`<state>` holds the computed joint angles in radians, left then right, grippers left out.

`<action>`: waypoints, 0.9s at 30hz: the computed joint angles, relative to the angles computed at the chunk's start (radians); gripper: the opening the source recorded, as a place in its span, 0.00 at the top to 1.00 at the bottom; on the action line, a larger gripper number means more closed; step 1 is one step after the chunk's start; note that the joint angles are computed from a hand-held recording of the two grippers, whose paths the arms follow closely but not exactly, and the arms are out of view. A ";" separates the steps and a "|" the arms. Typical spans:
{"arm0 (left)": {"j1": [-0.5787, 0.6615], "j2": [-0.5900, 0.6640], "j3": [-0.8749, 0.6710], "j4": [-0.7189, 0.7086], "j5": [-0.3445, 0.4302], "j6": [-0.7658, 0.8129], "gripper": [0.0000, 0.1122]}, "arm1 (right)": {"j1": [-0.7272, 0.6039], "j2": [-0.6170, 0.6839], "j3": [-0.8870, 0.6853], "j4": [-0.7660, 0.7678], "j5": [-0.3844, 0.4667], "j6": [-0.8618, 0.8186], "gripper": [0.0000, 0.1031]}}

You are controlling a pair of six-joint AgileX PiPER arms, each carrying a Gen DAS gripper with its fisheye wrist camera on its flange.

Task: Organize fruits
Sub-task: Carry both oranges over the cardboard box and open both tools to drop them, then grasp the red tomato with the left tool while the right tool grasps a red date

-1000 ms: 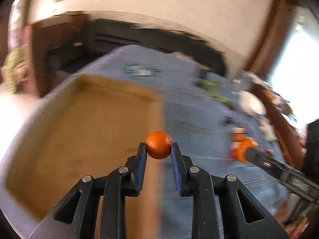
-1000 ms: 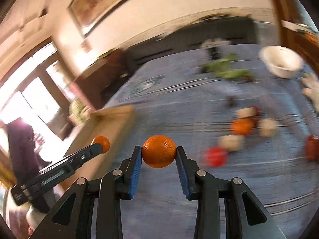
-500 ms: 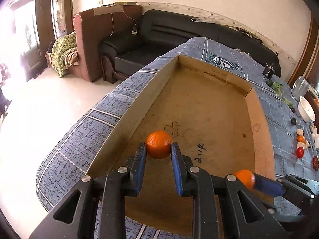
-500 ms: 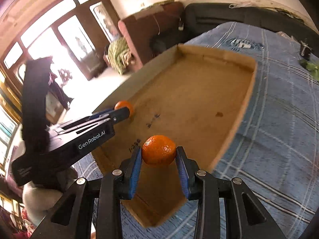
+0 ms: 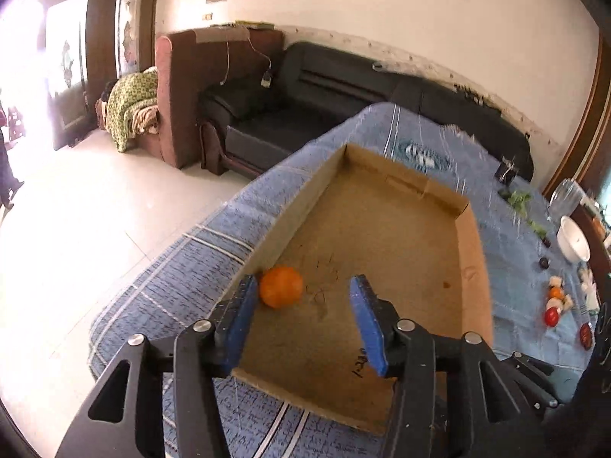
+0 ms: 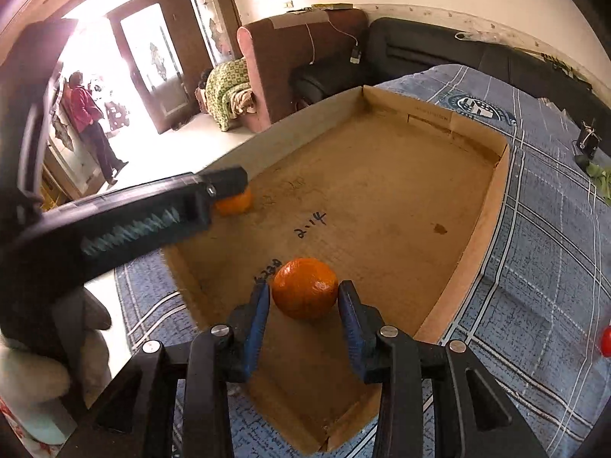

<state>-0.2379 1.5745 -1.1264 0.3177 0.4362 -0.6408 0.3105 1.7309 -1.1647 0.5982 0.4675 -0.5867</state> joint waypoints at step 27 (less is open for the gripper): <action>-0.427 0.227 -0.363 -0.249 0.122 0.241 0.42 | -1.158 -0.096 0.101 0.346 0.280 -0.424 0.34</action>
<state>-0.6648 1.8012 -1.4896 0.0684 0.5582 -0.3997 -0.8471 1.6349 -1.0636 0.9440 0.7474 -1.0112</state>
